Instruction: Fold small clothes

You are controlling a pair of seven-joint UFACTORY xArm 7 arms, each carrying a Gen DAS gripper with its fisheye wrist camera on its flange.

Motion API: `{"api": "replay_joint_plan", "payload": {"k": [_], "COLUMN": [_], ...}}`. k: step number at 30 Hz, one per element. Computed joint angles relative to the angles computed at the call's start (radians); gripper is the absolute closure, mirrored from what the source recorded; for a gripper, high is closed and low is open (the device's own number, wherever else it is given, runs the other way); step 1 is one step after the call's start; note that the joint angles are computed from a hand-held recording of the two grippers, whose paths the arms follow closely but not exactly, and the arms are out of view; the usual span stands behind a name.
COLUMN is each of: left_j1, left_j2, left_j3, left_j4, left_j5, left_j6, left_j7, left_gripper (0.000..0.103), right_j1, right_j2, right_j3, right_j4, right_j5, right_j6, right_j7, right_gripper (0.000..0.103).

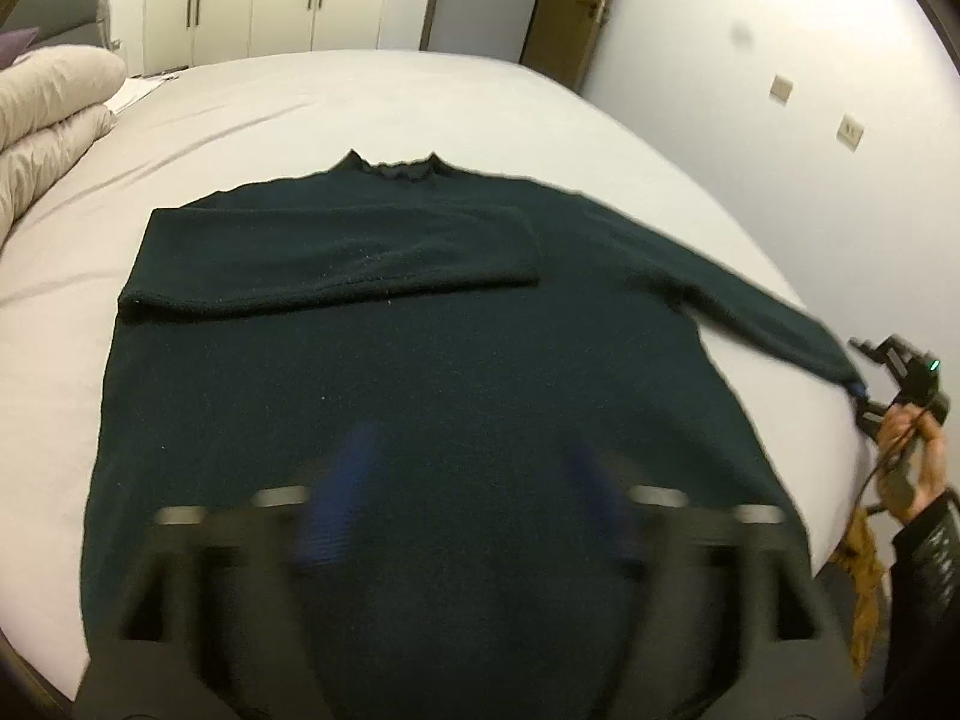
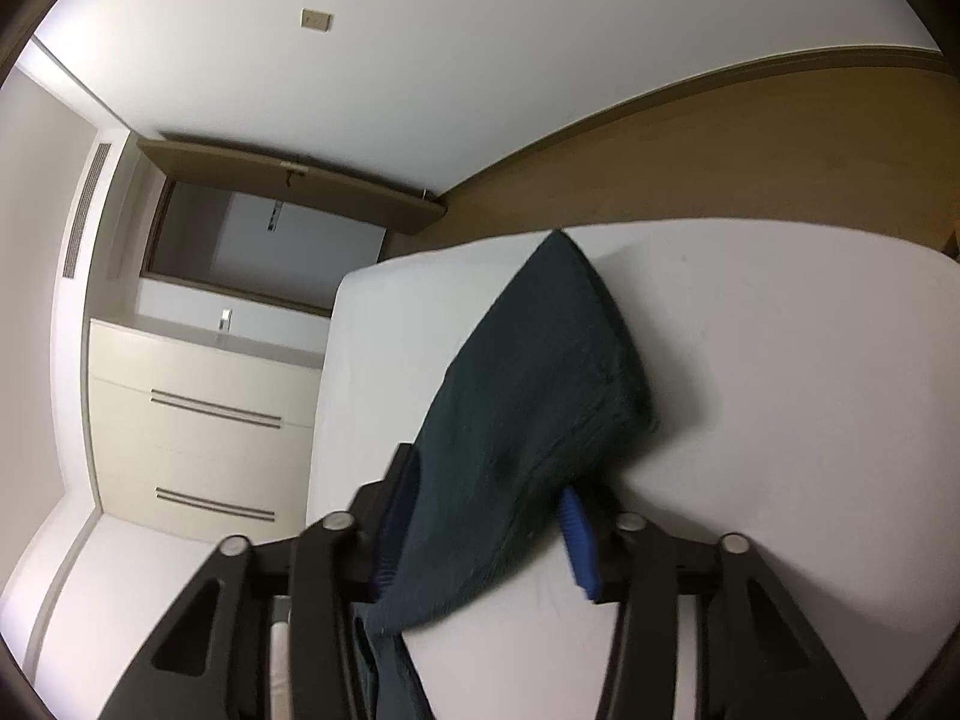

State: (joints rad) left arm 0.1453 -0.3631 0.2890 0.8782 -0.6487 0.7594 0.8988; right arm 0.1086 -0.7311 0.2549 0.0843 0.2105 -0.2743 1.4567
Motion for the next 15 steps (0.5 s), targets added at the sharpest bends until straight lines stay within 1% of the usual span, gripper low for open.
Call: {"api": "replay_joint_plan", "payload": {"k": [2,3,4,5,6,8,12,14,15], "left_j1": [-0.008,-0.006,-0.004,0.001,0.006,0.018,0.04,0.055,0.063], "left_j2": [0.0,0.01,0.022,0.03,0.043,0.069,0.136,0.179,0.209], "left_j3": [0.018,0.024,0.03,0.035,0.037,0.036,0.023,0.009,0.002], "left_j4": [0.009,0.025,0.042,0.055,0.07,0.099,0.174,0.227,0.264], "left_j5": [-0.038,-0.04,-0.047,-0.054,-0.062,-0.075,-0.125,-0.158,-0.177], "left_j6": [0.008,0.029,0.053,0.073,0.094,0.131,0.191,0.21,0.22], "left_j7": [0.015,0.014,0.014,0.014,0.013,0.016,0.037,0.036,0.036], "left_gripper": [0.023,0.023,0.023,0.023,0.023,0.023,0.023,0.023,0.023], "right_j1": [-0.02,-0.027,-0.043,-0.058,-0.069,-0.13,-0.219,-0.276,-0.316], "right_j2": [0.031,0.04,0.043,0.044,0.045,0.039,0.083,0.152,0.205], "right_j3": [0.008,0.006,0.017,0.028,0.035,0.091,0.161,0.212,0.259], "right_j4": [0.017,0.032,0.049,0.067,0.082,0.136,0.262,0.375,0.462], "right_j5": [-0.005,-0.012,-0.017,-0.024,-0.029,-0.051,-0.135,-0.205,-0.258], "right_j6": [-0.008,0.01,0.037,0.066,0.09,0.173,0.267,0.301,0.329], "right_j7": [-0.009,-0.022,-0.036,-0.048,-0.055,-0.064,-0.07,-0.086,-0.099], "right_gripper": [0.067,0.075,0.079,0.087,0.09,0.09,0.091,0.091,0.091]}}
